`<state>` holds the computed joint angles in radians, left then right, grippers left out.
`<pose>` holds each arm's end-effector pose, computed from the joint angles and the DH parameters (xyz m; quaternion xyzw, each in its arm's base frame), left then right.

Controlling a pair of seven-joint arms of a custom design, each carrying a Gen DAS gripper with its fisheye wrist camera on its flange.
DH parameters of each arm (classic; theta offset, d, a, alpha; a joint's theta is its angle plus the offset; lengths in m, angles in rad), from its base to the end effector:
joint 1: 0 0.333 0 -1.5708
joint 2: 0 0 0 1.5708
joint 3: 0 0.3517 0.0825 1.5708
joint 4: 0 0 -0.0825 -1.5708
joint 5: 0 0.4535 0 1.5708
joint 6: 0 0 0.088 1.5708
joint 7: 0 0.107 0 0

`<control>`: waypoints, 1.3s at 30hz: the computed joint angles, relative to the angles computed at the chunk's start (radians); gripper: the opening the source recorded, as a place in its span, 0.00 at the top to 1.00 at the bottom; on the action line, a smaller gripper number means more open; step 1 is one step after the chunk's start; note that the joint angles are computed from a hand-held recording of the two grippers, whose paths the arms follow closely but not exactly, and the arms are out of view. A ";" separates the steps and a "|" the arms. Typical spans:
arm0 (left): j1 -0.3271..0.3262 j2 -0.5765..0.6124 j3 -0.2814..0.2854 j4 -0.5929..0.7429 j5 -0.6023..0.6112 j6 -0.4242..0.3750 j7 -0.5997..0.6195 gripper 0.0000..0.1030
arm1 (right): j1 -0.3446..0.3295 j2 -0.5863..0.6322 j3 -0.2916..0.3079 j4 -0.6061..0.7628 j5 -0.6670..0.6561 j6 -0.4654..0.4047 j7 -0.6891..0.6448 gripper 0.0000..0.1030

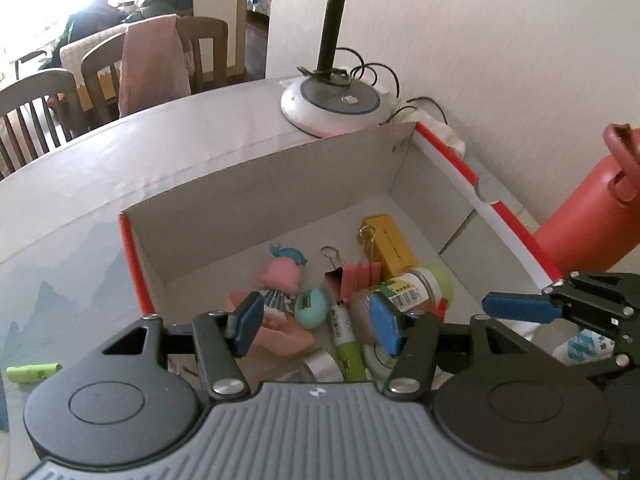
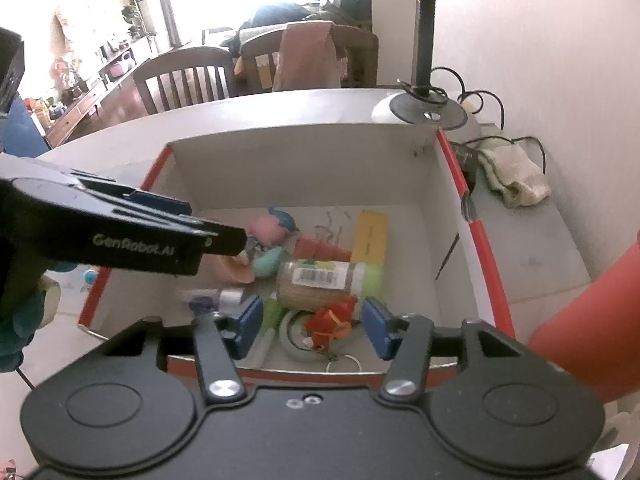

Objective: Organize rigid objects
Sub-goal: 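Open both grippers to release the egg and keychain figures in the box, then withdraw both grippers from the box back over the remaining table items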

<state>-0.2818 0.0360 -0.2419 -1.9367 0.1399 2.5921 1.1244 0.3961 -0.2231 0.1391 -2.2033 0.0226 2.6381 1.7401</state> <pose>0.5869 -0.3398 0.5446 -0.6129 0.7274 -0.2766 0.1368 0.5028 0.3031 0.5572 -0.7776 0.5400 -0.1413 0.2895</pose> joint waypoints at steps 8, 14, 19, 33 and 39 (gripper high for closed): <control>0.008 -0.101 -0.002 -0.089 -0.019 0.039 0.005 0.44 | 0.011 -0.040 0.012 -0.012 0.000 0.011 0.006 0.29; 0.016 -0.200 0.006 -0.185 -0.078 0.087 0.042 0.33 | 0.018 -0.060 0.033 -0.018 -0.020 0.018 0.064 0.23; 0.021 -0.296 0.025 -0.278 -0.143 0.105 0.077 0.27 | 0.038 -0.085 0.054 -0.041 -0.030 0.071 0.104 0.17; 0.027 -0.529 0.122 -0.487 -0.279 0.139 0.228 0.20 | 0.082 -0.042 0.146 -0.009 -0.140 0.139 0.273 0.07; 0.041 -0.569 0.159 -0.532 -0.317 0.138 0.303 0.16 | 0.103 0.022 0.177 0.051 -0.244 0.100 0.387 0.07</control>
<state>-0.2405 -0.5334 -0.0830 -2.4687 -0.1766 2.7302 1.4272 0.4988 -0.2007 0.3165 -2.1520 -0.2217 2.7386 2.1268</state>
